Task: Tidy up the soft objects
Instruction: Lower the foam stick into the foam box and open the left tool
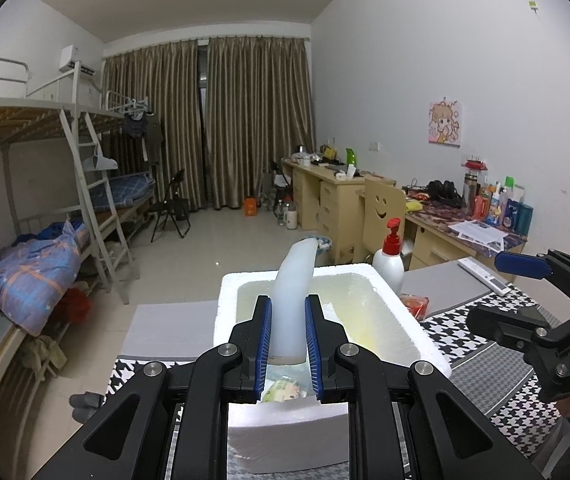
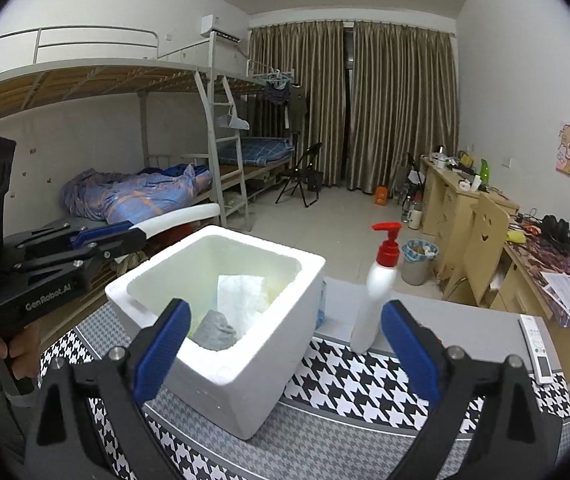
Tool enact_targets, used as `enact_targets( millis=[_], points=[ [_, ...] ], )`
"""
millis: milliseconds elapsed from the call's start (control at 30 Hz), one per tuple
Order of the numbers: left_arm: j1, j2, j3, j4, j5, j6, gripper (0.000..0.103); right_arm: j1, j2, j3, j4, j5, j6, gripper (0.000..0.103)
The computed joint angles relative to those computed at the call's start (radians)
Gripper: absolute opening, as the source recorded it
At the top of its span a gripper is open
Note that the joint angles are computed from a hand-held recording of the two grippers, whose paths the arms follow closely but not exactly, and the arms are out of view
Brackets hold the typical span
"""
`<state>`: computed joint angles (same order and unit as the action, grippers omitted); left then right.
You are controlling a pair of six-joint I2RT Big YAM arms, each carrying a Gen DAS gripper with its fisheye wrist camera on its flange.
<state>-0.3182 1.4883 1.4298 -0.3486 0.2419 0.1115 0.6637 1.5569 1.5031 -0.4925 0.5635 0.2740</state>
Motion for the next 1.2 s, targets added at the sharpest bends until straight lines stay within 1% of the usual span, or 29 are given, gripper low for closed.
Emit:
enact_targets(
  millis=[200, 267, 367, 767, 1000, 1033, 1100, 1133, 1167, 1200],
  points=[
    [-0.009, 0.013, 0.015, -0.014, -0.006, 0.003, 0.018, 0.0, -0.018, -0.029, 0.007, 0.014, 0.003, 0.098],
    [-0.012, 0.014, 0.018, -0.017, -0.008, 0.003, 0.018, 0.001, -0.029, -0.047, 0.028, 0.018, -0.001, 0.098],
    [-0.018, 0.021, 0.024, -0.025, -0.009, 0.002, 0.018, 0.003, -0.038, -0.06, 0.039, 0.023, -0.005, 0.098],
    [-0.033, 0.047, 0.048, -0.047, -0.032, 0.0, 0.019, 0.005, -0.054, -0.091, 0.044, 0.025, 0.001, 0.098],
    [-0.041, 0.069, 0.075, -0.072, -0.04, 0.002, 0.019, 0.006, -0.073, -0.119, 0.053, 0.032, 0.011, 0.098],
    [-0.04, 0.073, 0.08, -0.076, -0.042, 0.001, 0.022, 0.006, -0.077, -0.124, 0.056, 0.031, 0.013, 0.098],
    [-0.041, 0.081, 0.091, -0.09, -0.051, -0.009, 0.025, 0.005, -0.084, -0.132, 0.062, 0.03, 0.012, 0.098],
    [-0.04, 0.082, 0.092, -0.091, -0.061, -0.014, 0.032, 0.005, -0.087, -0.135, 0.063, 0.033, 0.014, 0.098],
    [-0.04, 0.08, 0.088, -0.086, -0.072, -0.016, 0.048, 0.005, -0.089, -0.137, 0.064, 0.033, 0.014, 0.098],
    [-0.04, 0.077, 0.085, -0.079, -0.077, -0.02, 0.059, 0.004, -0.09, -0.138, 0.064, 0.034, 0.014, 0.098]
  ],
)
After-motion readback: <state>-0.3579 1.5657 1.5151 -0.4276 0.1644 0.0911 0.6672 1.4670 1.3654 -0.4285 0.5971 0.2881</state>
